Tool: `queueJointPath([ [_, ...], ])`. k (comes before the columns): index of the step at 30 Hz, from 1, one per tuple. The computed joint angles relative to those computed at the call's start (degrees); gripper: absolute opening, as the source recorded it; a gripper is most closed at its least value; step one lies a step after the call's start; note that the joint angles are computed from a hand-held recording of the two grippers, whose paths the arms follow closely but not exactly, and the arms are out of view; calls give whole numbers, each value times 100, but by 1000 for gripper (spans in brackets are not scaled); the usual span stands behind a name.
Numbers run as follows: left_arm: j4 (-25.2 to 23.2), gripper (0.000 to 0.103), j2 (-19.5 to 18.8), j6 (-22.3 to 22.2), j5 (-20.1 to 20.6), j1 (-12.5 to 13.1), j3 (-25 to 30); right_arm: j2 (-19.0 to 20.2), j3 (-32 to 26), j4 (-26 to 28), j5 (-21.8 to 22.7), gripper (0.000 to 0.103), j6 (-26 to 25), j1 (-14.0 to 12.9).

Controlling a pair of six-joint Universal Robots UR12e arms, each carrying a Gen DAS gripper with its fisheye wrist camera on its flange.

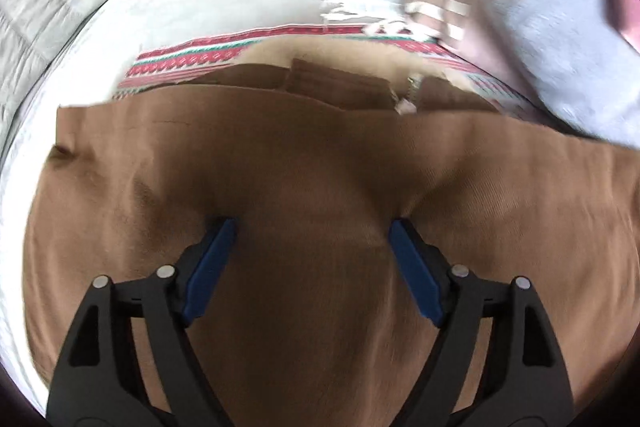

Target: Fold large clothes

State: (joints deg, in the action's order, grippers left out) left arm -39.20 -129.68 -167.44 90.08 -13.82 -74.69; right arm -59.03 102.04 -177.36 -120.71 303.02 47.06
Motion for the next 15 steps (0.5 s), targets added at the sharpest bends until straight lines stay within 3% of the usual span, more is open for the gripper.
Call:
queueJointPath([
  [2,53,82,-20,-17,289,-75,14,-8,-20,76,56,67,-88,-16],
  [4,-119,81,-27,21,315,-85,110,-9,-28,97,86,67,-144,-24],
  [8,-418,79,268,19,-425,132,-47,-11,-2,23,122,67,-205,-26],
  [10,-226,79,596,319,-737,267,-472,-8,25,-61,124,67,-188,-27],
  [12,27,79,909,679,-780,356,-932,-14,47,-87,97,67,-138,-28],
  [14,333,79,1338,1209,-900,500,-1590,-32,64,-40,38,67,-79,-18],
  [15,428,79,1622,1532,-1190,636,-2015,-37,68,-21,25,67,-59,-18],
])
